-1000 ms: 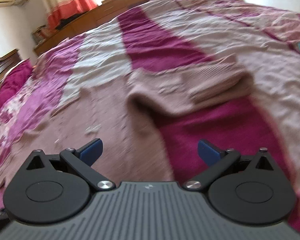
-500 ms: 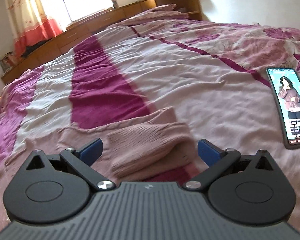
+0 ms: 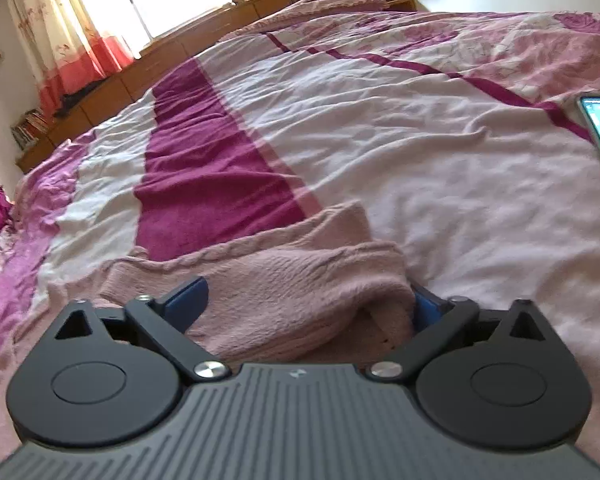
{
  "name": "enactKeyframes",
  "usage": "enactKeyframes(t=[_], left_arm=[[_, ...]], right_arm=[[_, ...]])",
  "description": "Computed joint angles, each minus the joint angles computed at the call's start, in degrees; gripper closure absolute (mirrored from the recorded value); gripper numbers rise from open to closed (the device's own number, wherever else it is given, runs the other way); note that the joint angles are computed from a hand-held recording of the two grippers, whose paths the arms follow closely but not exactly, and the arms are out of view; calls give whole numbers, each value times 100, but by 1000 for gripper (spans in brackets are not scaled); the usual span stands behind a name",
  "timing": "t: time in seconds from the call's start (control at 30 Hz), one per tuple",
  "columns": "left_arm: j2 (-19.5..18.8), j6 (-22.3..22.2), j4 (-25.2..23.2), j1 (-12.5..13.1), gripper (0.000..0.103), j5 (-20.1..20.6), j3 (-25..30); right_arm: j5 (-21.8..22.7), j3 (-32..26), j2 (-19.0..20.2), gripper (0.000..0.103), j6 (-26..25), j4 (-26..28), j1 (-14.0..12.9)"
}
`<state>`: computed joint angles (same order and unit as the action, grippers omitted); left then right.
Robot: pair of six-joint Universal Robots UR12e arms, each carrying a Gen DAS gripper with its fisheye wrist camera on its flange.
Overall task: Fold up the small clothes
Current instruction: 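Reach the right tool to the folded sleeve cuff and close on it, then lift the sleeve with the right tool and lay it across the cardigan body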
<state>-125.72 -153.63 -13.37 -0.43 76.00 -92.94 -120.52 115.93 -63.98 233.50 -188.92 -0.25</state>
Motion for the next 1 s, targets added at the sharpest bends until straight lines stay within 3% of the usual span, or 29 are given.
enactKeyframes(t=[0.07, 0.13, 0.17, 0.27, 0.5, 0.77, 1.0], left_arm=[[-1, 2, 4, 0, 0, -3, 1], [-3, 8, -17, 2, 0, -19, 11], [-4, 34, -40, 8, 0, -42, 22], [2, 136, -171, 40, 0, -142, 71], [70, 172, -128, 93, 0, -285, 53], [177, 143, 23, 189, 0, -617, 15], [224, -122, 122, 290, 0, -754, 49]], right_arm=[[7, -20, -32, 56, 110, 113, -6], [196, 74, -90, 79, 350, -111, -59], [344, 150, -110, 82, 495, -374, -95], [451, 267, -175, 85, 727, -874, -114], [87, 227, -415, 86, 615, -1331, 25], [-112, -54, -629, 86, 356, -1431, 194], [31, -549, -552, 86, 97, -1480, 388]])
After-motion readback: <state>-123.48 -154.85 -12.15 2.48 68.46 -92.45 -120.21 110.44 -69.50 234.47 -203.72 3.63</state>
